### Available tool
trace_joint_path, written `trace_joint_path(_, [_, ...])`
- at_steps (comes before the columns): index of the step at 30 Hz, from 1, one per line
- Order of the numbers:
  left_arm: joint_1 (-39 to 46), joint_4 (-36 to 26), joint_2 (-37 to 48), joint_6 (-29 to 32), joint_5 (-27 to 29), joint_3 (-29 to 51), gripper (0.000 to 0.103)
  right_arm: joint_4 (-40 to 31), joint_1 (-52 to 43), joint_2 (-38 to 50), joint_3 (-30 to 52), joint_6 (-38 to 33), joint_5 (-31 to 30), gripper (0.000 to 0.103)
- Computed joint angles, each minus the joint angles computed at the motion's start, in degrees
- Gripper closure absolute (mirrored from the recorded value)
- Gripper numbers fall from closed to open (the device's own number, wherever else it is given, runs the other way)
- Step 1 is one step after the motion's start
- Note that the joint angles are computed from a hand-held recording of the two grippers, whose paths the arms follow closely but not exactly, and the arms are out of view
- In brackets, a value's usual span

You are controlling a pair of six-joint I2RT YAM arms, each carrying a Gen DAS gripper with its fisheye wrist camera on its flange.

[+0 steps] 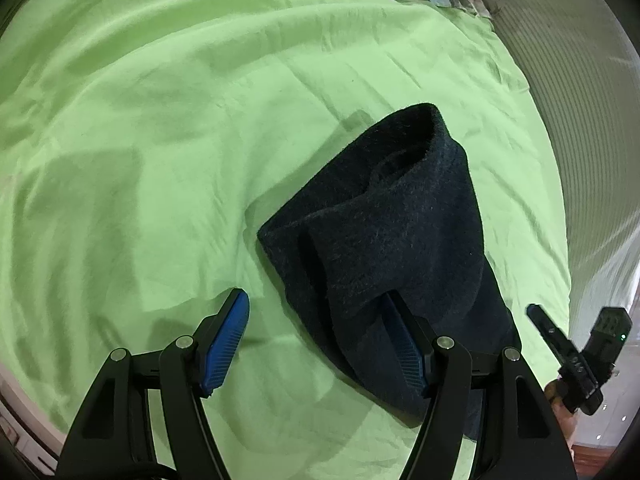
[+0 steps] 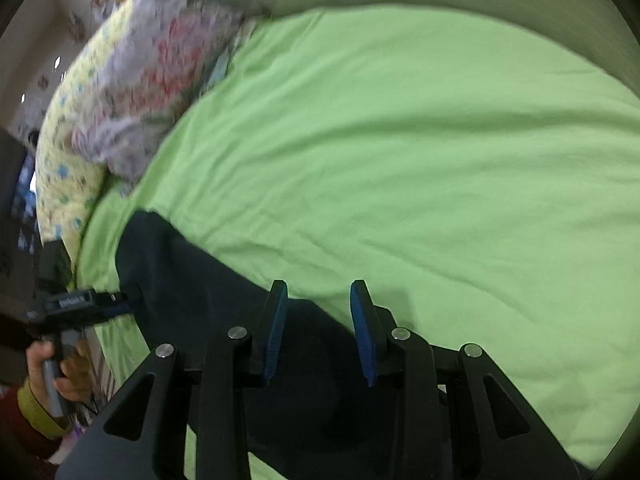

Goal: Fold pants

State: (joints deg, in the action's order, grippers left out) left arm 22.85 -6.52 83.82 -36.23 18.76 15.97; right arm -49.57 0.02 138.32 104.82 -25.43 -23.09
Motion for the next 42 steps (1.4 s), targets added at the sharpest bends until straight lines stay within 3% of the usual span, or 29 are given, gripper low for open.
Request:
trace_joint_path(5, [-0.68, 2.84, 2.35, -0.5, -0.6, 0.44, 0.035, -4.21, 3.41, 5.29, 3.57, -5.8, 6.88, 0.069])
trace_joint_path(10, [-3.47, 8.7, 4.74, -2.67, -3.13, -0.13, 0.041, -6.05, 4.06, 7.78, 5.75, -7.79, 7.98, 0.072])
trace_joint_path(11, [-4.32, 9.72, 5.2, -2.7, -3.9, 0.02, 0.05, -6.11, 4.48, 7.75, 5.71, -8.45, 8.34, 0.076])
trace_joint_path(13, [-5.8, 10.4, 6.07, -2.44, -5.27, 0.76, 0.058, -4.71, 5.95, 5.98, 3.04, -10.31, 10.21, 0.084])
trace_joint_path(15, [-5.07, 12.12, 5.44, -1.28, -3.3, 0.12, 0.079, -2.99, 6.54, 3.98, 0.36, -12.1, 11.48, 0.088])
trace_joint_path(18, [-2.37, 11.73, -1.9, 1.67, 0.55, -2.6, 0.086, -1.48, 5.52, 0.07, -2.94, -13.41, 9.89, 0.09])
trace_joint_path(20, [-0.22, 9.22, -9.15, 3.77, 3.2, -4.21, 0.087, 0.03, 4.37, -3.7, -5.7, -13.49, 7.44, 0.091])
trace_joint_path(24, [6.68, -1.89, -27.06, 10.01, 10.96, -5.79, 0.087, 2.64, 2.05, -8.21, -7.98, -13.19, 3.22, 0.091])
trace_joint_path(26, [10.4, -5.2, -30.54, 12.88, 14.72, -5.64, 0.087, 5.43, 1.08, -9.58, -9.69, -12.07, 1.2, 0.091])
trace_joint_path(30, [12.69, -4.84, -29.52, 15.93, 16.19, -5.41, 0.087, 12.46, 1.39, -9.78, -12.38, -8.02, 0.33, 0.092])
trace_joint_path(35, [14.18, 1.92, -19.73, 19.79, 14.36, -4.94, 0.087, 20.9, 6.04, -7.73, -15.75, -2.62, 3.87, 0.093])
trace_joint_path(39, [13.19, 7.18, -9.97, 25.18, 10.44, -4.16, 0.086, 20.07, 6.32, -3.46, -12.46, -0.31, 4.82, 0.093])
trace_joint_path(42, [10.39, 4.95, -9.61, 27.27, 6.03, -3.1, 0.08, 18.05, 5.21, -2.37, -10.77, 2.05, 4.04, 0.089])
